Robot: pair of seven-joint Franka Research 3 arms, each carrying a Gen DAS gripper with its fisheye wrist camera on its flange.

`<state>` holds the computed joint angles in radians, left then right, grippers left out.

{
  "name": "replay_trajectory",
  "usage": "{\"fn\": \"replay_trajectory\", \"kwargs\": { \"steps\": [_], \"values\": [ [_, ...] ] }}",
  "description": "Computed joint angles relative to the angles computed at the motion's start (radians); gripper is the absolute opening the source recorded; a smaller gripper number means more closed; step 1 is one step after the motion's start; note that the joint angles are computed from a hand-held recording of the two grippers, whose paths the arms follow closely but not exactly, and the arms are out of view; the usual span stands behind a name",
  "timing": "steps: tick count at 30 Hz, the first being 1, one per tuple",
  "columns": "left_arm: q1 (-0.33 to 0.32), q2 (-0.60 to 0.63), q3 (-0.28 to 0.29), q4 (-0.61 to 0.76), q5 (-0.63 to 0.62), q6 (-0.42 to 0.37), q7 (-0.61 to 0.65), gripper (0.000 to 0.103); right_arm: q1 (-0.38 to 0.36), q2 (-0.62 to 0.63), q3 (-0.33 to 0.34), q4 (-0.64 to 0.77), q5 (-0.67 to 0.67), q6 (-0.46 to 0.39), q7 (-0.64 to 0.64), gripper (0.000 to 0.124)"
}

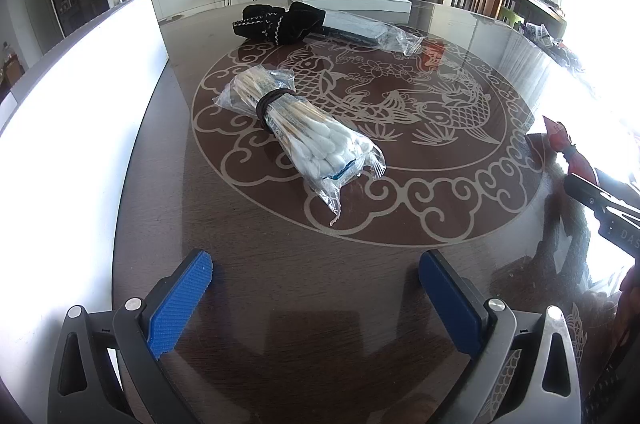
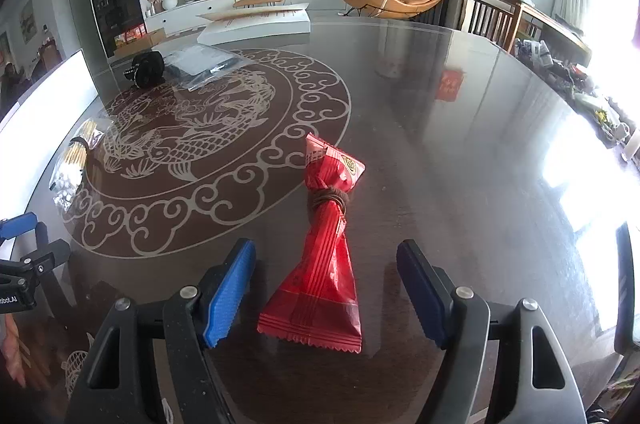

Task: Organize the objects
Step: 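Lift the red packet with the right tool and hold it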

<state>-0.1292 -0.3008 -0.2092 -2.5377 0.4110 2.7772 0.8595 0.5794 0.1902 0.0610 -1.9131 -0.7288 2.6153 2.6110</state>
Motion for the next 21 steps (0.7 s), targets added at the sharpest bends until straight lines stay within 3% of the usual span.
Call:
{"fn": "replay_trajectory", "kwargs": {
  "steps": [21],
  "values": [
    [0.000, 0.000, 0.000, 0.000, 0.001, 0.000, -0.001, 0.103, 0.017, 0.006, 0.005, 0.017, -0.073, -0.061, 0.027, 0.076]
  ]
}}
